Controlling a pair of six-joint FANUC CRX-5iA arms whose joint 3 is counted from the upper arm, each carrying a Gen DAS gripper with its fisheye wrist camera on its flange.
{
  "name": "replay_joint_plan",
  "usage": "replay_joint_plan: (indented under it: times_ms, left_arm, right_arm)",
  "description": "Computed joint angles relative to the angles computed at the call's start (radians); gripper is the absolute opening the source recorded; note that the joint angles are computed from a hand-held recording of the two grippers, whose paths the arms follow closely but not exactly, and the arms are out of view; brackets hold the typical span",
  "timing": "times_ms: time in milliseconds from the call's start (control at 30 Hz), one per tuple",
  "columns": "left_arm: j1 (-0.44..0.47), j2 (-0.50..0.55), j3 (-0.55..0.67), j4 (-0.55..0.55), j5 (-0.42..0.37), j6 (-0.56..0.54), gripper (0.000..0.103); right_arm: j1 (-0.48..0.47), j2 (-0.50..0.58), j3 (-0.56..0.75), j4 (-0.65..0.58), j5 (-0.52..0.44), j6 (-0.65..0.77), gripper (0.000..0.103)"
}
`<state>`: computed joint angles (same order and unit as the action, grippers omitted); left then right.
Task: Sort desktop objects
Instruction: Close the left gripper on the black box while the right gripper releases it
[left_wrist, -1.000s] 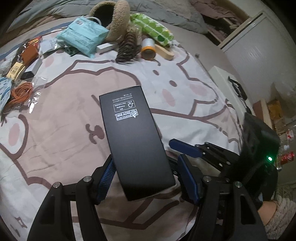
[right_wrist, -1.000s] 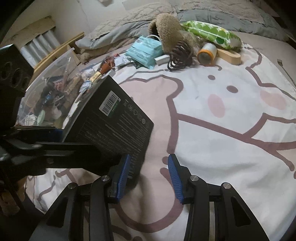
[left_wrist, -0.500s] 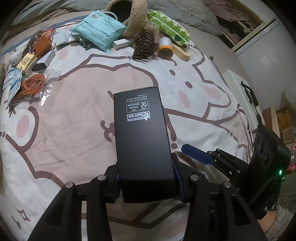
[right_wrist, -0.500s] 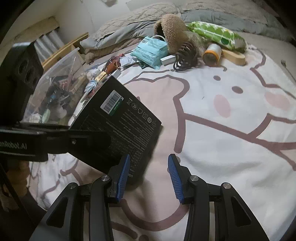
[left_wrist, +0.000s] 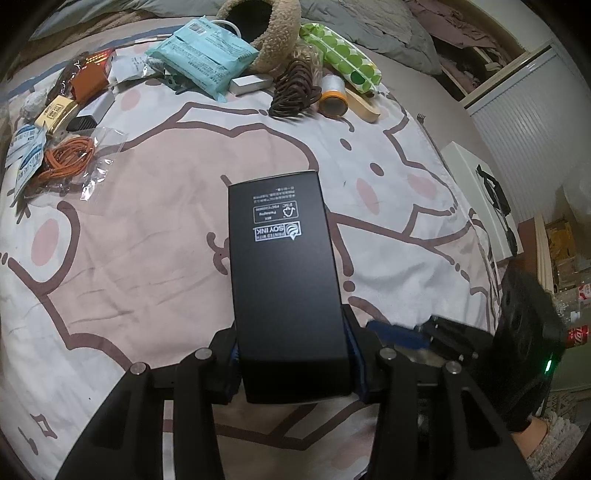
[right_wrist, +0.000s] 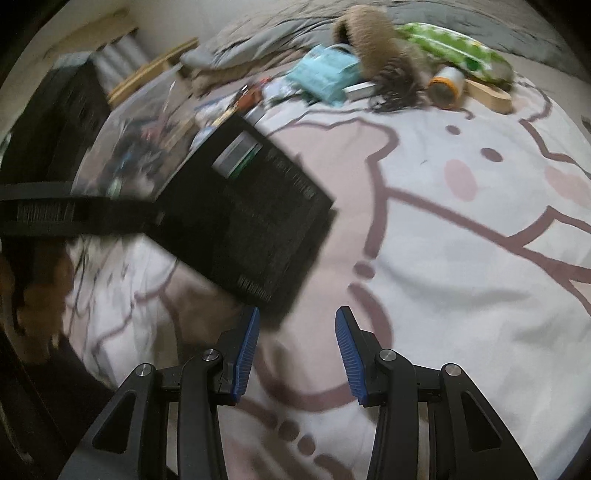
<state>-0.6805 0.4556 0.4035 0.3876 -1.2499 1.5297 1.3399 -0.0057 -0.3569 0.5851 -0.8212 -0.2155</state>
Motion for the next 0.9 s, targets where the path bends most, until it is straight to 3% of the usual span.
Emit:
replay_joint_plan:
  times_ms: [133, 467, 633, 900]
  left_arm:
    - [-0.003, 0.000, 0.003, -0.006, -0.002, -0.006, 0.045]
    - [-0.005, 0.007, 0.012, -0.012, -0.011, -0.001, 0.045]
    - [-0.008, 0.006, 0.018, -0.022, -0.011, -0.011, 0.044]
    - [-0.011, -0.035, 0.013, -0.026, 0.028, -0.066, 0.043]
  right_arm:
    - [0.001, 0.054, 0.056, -0.046, -0.020, 0.100, 0.044]
    - [-0.030, 0.113, 0.059, 0.012, 0.038, 0.109, 0.044]
    - [-0.029, 0.134, 0.070, 0.060, 0.019, 0.148, 0.036]
    - [-0.012, 0.120, 0.055, 0.177, -0.033, 0.069, 0.033]
